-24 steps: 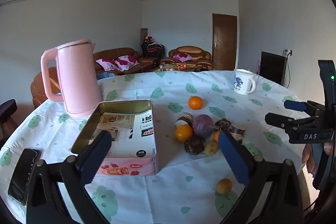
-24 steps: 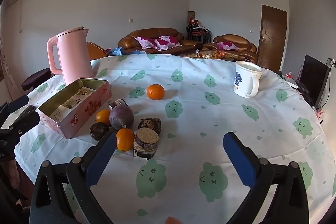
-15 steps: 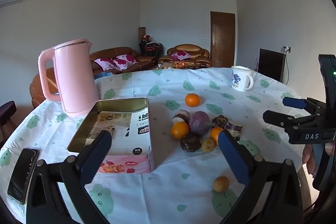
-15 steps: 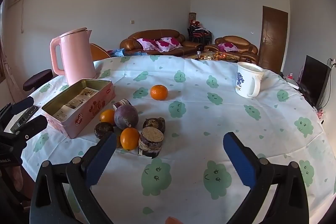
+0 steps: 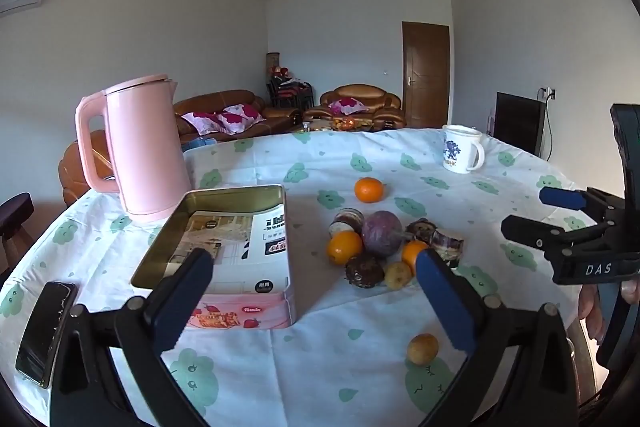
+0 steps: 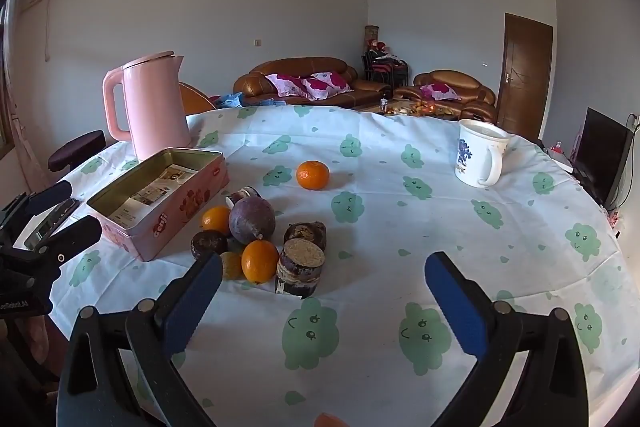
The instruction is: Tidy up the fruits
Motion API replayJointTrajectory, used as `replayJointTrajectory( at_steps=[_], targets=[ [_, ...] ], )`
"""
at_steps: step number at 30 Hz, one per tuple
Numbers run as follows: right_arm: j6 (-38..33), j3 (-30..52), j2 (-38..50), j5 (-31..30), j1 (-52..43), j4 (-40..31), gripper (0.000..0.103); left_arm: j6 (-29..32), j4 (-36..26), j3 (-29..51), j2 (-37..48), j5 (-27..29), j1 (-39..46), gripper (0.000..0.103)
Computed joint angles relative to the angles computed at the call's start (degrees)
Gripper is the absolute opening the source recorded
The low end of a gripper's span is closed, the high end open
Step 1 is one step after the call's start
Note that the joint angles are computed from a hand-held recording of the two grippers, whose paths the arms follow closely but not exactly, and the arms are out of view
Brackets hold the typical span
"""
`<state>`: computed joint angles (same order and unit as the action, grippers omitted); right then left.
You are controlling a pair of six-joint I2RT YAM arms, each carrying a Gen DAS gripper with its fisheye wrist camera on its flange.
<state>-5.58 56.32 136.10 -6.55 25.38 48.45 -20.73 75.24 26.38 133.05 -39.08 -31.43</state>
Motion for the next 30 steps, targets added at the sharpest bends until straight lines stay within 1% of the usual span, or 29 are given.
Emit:
replayJointTrajectory(
  at_steps=[16,30],
  targets=[
    [0.2,-1.5,-0.6,0.4,0.6,1.7,0.102,0.2,0.3,0.0,0.2,-0.1,0.0,0.103],
    [0.2,-1.6,-1.0,0.7,1.3,1.2,0.102,0.0,0.1,0.0,0.0,-0.1,-0.1,0.103]
  ],
)
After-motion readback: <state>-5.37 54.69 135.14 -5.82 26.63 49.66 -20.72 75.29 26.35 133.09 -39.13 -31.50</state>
